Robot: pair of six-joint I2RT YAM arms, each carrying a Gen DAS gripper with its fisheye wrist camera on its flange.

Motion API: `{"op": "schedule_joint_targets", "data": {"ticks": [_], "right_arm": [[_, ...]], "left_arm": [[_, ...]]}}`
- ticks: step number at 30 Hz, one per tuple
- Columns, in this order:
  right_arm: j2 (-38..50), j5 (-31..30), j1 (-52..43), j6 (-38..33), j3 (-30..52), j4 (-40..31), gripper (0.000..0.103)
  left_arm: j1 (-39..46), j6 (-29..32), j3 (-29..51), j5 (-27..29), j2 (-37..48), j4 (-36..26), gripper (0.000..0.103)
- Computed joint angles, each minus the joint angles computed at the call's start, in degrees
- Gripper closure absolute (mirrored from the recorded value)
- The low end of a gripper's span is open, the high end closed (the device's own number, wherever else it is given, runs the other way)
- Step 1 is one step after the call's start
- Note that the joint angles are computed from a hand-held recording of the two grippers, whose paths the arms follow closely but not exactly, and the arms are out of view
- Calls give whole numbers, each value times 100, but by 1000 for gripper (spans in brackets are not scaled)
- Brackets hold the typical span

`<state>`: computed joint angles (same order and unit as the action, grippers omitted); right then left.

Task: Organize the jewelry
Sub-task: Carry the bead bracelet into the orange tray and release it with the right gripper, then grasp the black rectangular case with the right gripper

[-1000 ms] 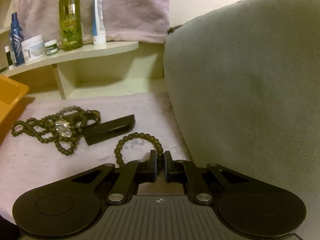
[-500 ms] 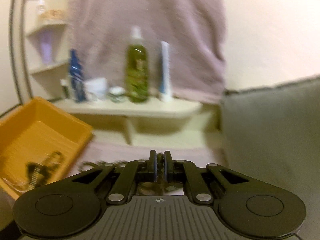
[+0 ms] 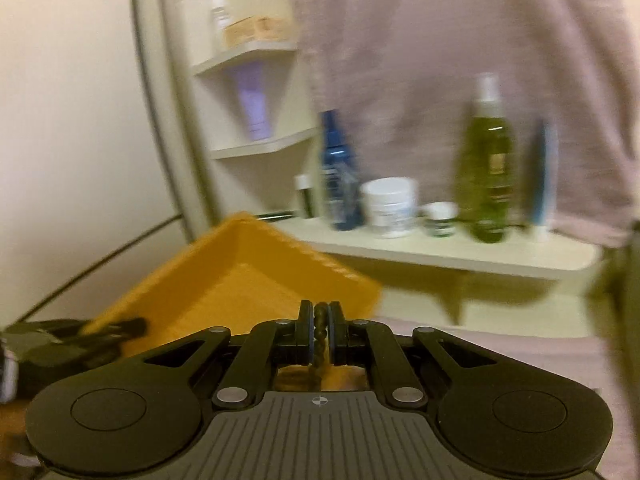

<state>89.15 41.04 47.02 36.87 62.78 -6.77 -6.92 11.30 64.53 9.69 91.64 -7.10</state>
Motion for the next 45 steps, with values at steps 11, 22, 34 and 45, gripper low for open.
{"op": "schedule_joint_targets", "data": {"ticks": [11, 22, 34, 45], "right_arm": [[968, -1536, -235, -109, 691, 606, 96], [1490, -1992, -334, -60, 1153, 286, 76], [82, -775, -309, 795, -396, 403, 51], [-1306, 1351, 239, 3405, -1497, -2666, 51]], "left_arm": [[-8, -23, 4, -4, -12, -17, 97], [13, -38, 29, 26, -7, -55, 97], [21, -33, 48, 31, 10, -58, 97], [29, -19, 51, 38, 15, -50, 97]]}}
